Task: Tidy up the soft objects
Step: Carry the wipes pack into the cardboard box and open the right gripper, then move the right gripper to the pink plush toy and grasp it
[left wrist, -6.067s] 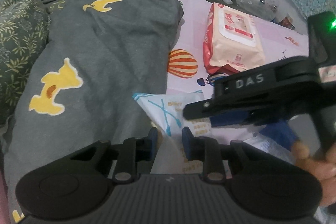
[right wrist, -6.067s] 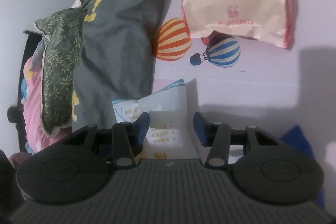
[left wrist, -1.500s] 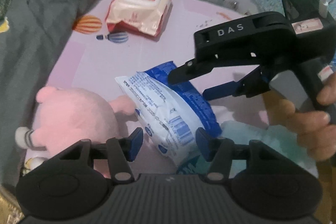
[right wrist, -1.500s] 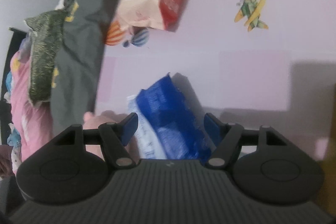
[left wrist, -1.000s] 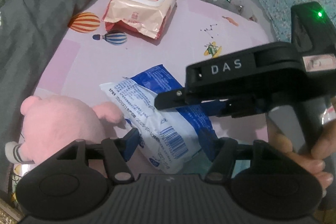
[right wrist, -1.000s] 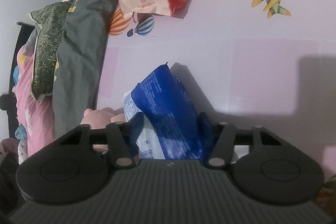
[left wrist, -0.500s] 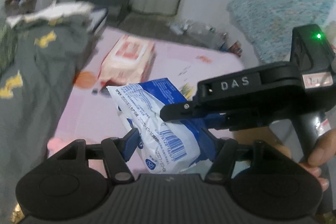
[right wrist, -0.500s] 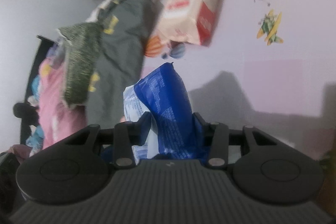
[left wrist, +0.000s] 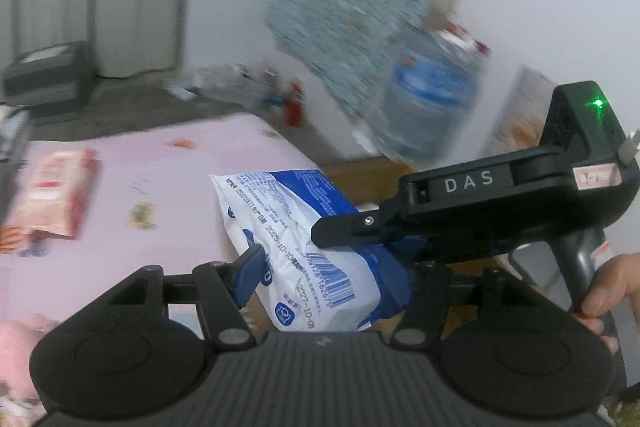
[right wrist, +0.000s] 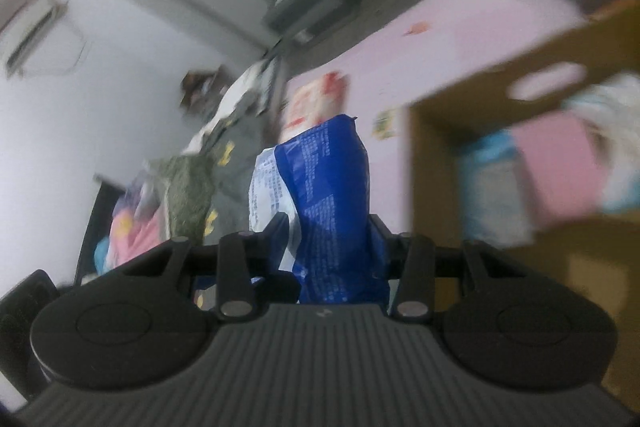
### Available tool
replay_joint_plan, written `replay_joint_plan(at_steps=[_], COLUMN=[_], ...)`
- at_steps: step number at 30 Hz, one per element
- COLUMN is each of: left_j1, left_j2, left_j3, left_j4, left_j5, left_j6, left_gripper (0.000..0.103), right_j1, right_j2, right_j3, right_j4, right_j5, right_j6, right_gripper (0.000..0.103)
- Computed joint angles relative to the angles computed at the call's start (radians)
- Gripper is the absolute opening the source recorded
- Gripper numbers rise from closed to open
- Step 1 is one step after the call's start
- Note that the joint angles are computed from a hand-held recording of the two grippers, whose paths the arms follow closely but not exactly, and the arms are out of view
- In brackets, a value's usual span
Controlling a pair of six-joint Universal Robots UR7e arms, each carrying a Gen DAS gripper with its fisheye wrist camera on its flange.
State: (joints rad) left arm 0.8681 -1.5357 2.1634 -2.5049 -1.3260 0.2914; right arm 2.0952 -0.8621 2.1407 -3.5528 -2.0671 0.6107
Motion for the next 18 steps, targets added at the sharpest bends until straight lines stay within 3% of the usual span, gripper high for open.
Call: replay_joint_plan(at_steps=[4,8,14,18], left_j1=[-0.033,-0.026,0.033,0.068], left_j2=[0.050,0.115,0.052,-0.001], left_j3=[0.043,0.056,0.062,0.051], left_j4=[0.039,0.062,0.044,0.028], left_j5=[-0.008,0.044,0.030,0.041], left_j6=[-0.004,0.031,0.047,0.061], left_gripper=[0.064,0.065,0.066,0.068], right_j1=[-0.023,-0.106,-0.213,-0.195], right_j2=[-0.037,-0.015,0.042,0.055], right_j3=[0.166,0.266,0.281,0.259], right_j4=[-0.121,-0.209,-0.151,-0.121], right_j5=[-0.035,0.020,0.074,0.065], right_j6=[0.103,0.137,0.138,0.116], right_gripper=[0.041,0.041,0.041,0.042])
